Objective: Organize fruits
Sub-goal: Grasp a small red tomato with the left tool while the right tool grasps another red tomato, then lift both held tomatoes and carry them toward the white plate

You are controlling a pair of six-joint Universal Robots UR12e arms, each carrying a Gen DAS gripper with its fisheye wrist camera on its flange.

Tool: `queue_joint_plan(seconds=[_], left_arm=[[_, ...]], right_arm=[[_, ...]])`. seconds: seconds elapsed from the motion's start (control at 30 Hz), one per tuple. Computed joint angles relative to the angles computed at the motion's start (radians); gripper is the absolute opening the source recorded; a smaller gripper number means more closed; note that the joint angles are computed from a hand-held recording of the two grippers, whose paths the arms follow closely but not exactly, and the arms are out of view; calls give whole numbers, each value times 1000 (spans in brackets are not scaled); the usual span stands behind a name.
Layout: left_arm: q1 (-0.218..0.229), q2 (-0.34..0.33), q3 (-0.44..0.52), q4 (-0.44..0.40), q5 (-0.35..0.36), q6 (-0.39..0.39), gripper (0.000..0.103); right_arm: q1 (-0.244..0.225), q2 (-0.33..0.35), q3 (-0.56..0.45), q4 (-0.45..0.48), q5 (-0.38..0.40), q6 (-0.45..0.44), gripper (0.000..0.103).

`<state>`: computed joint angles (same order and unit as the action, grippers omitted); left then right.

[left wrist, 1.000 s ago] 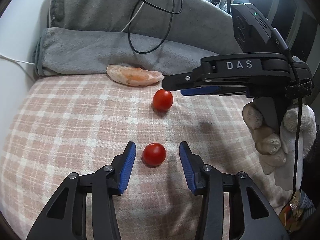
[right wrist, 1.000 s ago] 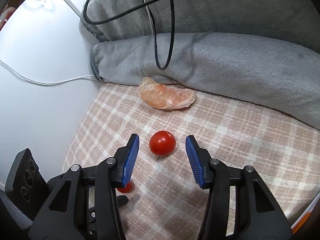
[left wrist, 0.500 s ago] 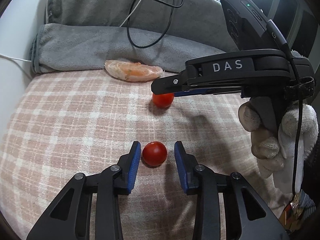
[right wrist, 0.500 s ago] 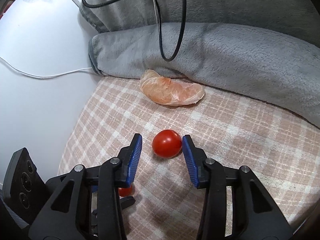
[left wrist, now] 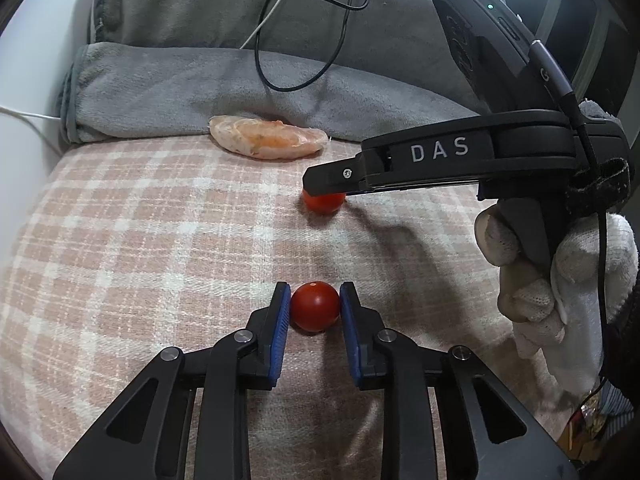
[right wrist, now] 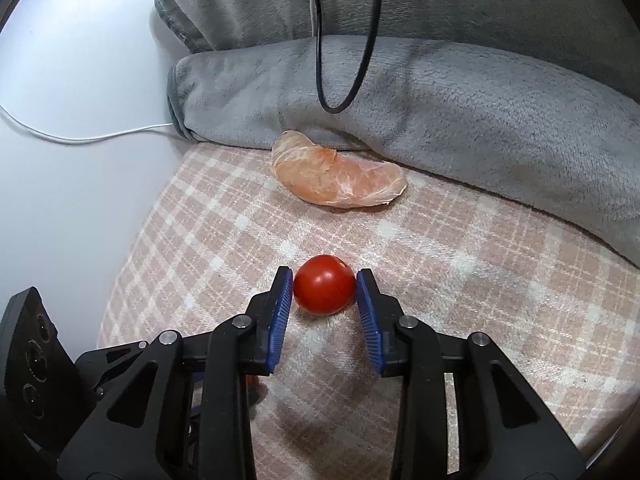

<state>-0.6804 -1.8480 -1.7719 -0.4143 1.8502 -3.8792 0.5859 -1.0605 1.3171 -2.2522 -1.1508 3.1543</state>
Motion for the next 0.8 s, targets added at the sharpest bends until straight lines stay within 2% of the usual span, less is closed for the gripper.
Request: queue_joint_plan(seconds=[0.4, 0.8], left_arm=[[-6, 8, -9, 10, 13, -1, 23], [-15, 16, -4, 20, 33, 12, 23]], right_arm=[[-5, -6, 9, -5, 19, -1, 34], [-19, -45, 43, -38, 40, -8, 34]])
